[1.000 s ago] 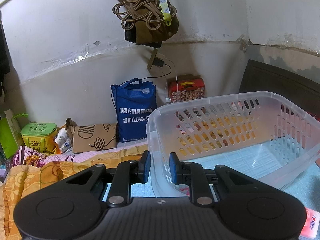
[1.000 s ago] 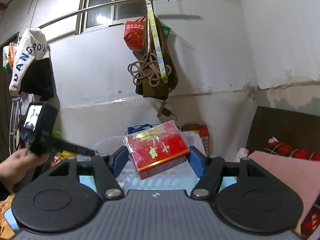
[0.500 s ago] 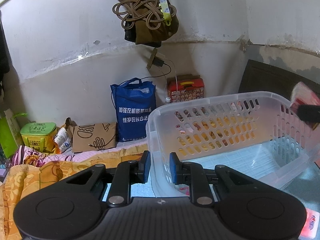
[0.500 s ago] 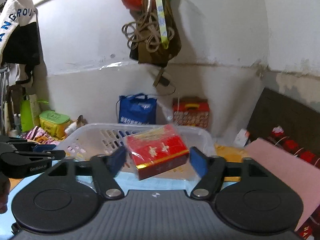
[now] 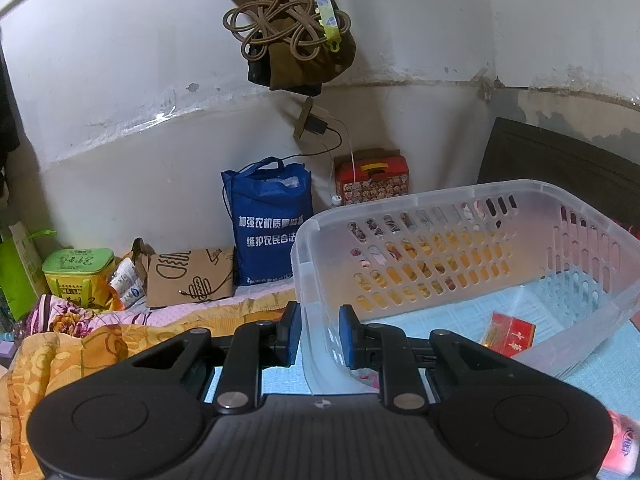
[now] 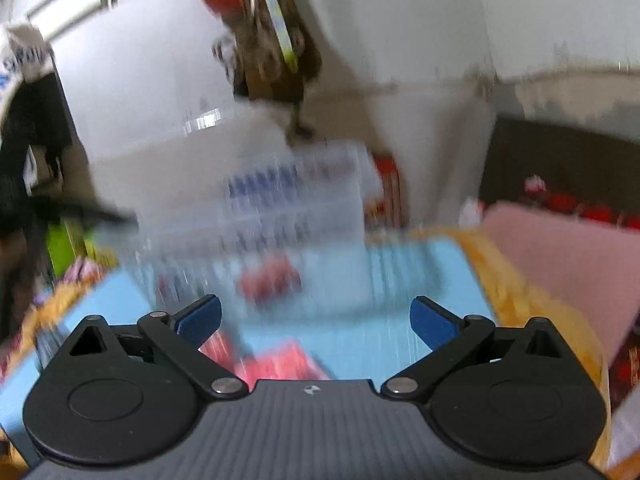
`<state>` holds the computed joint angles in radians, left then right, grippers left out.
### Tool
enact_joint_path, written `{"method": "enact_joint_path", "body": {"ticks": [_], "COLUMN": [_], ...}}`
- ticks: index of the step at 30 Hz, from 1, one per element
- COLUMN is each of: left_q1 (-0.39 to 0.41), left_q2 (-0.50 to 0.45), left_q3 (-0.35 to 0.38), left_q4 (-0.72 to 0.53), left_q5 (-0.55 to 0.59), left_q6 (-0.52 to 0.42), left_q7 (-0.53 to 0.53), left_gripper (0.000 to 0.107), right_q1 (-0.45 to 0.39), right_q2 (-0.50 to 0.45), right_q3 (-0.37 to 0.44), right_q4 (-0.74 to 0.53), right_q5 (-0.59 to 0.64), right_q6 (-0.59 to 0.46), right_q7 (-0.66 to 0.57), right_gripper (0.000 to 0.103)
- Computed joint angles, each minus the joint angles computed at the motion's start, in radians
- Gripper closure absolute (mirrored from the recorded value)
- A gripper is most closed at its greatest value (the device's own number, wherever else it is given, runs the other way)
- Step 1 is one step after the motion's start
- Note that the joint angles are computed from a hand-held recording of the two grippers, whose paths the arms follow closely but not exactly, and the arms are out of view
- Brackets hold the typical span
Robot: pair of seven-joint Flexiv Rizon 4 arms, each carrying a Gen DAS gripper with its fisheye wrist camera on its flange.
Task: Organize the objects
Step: 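Grasp the pink tissue pack with the right tool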
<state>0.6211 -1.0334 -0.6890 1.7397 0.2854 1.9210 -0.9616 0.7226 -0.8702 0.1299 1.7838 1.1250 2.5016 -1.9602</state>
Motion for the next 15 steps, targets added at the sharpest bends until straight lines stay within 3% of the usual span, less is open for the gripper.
{"method": "enact_joint_path", "body": {"ticks": [6,10,15], "left_q1": [-0.015,-0.013,0.0], "left_q2": [0.007,0.004,-0.002], "left_q3": [0.016,0.013,-0.002], "left_q4": [-0.005,-0.009,-0.007], "left_q5": [0.0,0.004,0.005], "left_q6": [0.006,0.004,-0.004], "left_q7": [-0.008,-0.005,0.001], "left_gripper": [0.083,0.083,0.083], "right_q1": [-0.008,0.0,0.027], "right_q2": [-0.03,-0.045,-0.031], "right_q3": [-0.008,-0.008,-0.048], "right_q4": [-0.01,0.043,0.075], "right_q5": [0.015,-0.094,-0.14], "right_q6": [-0.097,-0.047,-0.09], "right_q7": [-0.012,0.109,0.153], "right_gripper": [0.0,0.0,0.0]}}
